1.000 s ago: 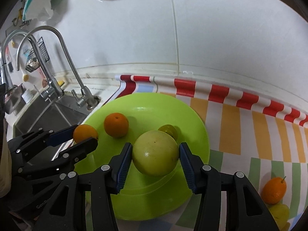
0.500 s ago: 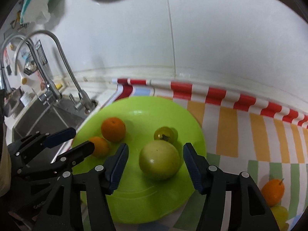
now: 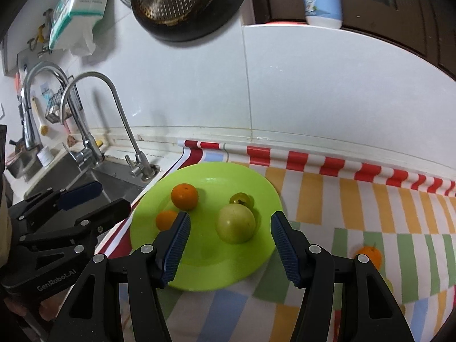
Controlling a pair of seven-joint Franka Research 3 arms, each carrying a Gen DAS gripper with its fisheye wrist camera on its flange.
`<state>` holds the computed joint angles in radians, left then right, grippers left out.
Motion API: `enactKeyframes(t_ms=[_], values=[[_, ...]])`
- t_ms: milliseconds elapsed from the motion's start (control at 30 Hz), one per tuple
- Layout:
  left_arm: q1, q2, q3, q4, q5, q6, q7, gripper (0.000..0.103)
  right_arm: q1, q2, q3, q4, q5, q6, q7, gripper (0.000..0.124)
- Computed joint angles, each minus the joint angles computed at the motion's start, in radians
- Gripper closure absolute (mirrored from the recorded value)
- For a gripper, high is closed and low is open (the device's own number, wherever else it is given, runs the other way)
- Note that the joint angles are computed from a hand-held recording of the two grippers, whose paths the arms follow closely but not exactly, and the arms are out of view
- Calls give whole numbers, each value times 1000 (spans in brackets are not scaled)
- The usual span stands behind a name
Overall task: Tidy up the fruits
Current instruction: 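Lift both tools off the plate and move back toward the remaining fruits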
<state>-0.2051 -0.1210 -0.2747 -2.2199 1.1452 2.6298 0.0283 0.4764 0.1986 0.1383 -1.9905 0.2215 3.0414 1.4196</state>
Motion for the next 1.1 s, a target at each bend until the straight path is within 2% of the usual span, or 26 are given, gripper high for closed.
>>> enactKeyframes(t_ms=[100, 600, 767, 800, 867, 1100], values=[[-12, -29, -13, -15, -11, -10, -5, 46, 10, -44, -16, -50, -19, 17, 25, 64], [-54, -112, -85, -38, -30, -80, -33, 43, -30, -256, 15, -269, -23, 105, 75, 64], [-73, -122, -106, -36, -23, -86, -42, 43, -100, -343, 64, -355, -82, 129, 150, 64], [-78, -122, -110, -34, -24, -87, -42, 43, -97, -359, 57, -371, -75, 134, 145, 64], [-86, -119, -120, -28, -18, -92, -50, 43, -147, -395, 95, -404, -96, 142, 175, 64], [-120, -88, -147, 13, 33, -128, -88, 40, -199, -494, 112, -492, -99, 140, 182, 64]])
